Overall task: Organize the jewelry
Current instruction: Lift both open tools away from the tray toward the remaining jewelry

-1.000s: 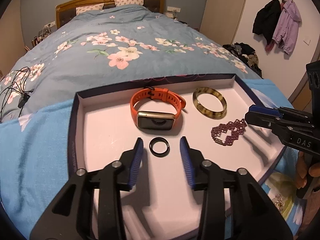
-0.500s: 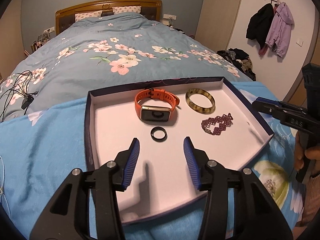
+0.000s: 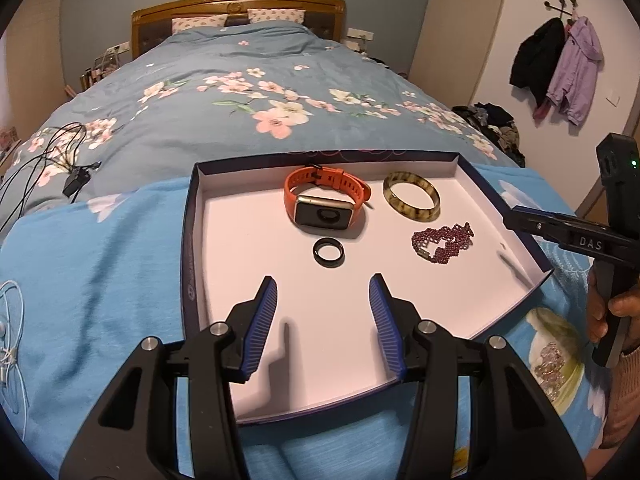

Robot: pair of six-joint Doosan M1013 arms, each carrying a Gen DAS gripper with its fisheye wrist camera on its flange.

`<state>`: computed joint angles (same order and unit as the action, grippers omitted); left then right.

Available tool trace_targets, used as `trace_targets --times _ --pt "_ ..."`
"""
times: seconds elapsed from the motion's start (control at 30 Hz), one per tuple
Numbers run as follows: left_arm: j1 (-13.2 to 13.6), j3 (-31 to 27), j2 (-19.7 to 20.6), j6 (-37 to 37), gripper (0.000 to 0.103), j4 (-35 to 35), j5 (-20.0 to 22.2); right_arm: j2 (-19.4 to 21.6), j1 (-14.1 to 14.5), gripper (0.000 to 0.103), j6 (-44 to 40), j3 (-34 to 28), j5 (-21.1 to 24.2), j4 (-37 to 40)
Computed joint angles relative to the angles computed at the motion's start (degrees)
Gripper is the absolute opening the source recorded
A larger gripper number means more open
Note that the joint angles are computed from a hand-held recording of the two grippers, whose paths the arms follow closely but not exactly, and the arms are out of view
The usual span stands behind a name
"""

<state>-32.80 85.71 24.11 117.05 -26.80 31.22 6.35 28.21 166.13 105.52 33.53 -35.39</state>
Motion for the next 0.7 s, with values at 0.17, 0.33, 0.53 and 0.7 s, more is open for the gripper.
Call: trace_targets --times 0.17,0.33,0.53,0.7 --pt "0.31 2.66 -2.16 2.65 0.048 -1.8 -2.73 -0.55 1.52 0.041 4.31 0.16 1.27 -5.05" --pt "0.14 6.94 -5.61 15.86 0.051 -10.44 -3.69 -3.67 4.6 0.041 6.35 2.21 0.48 -10.08" --pt "-0.31 10.72 -8.46 24.29 0.052 -16.13 0.38 -5.46 9.1 0.041 0.62 3.7 0.39 -7.91" --pt "-1.17 13.18 -9.91 24.1 0.052 -13.97 0.78 -5.2 11.22 0.035 -3.35 4.23 0.26 -4.11"
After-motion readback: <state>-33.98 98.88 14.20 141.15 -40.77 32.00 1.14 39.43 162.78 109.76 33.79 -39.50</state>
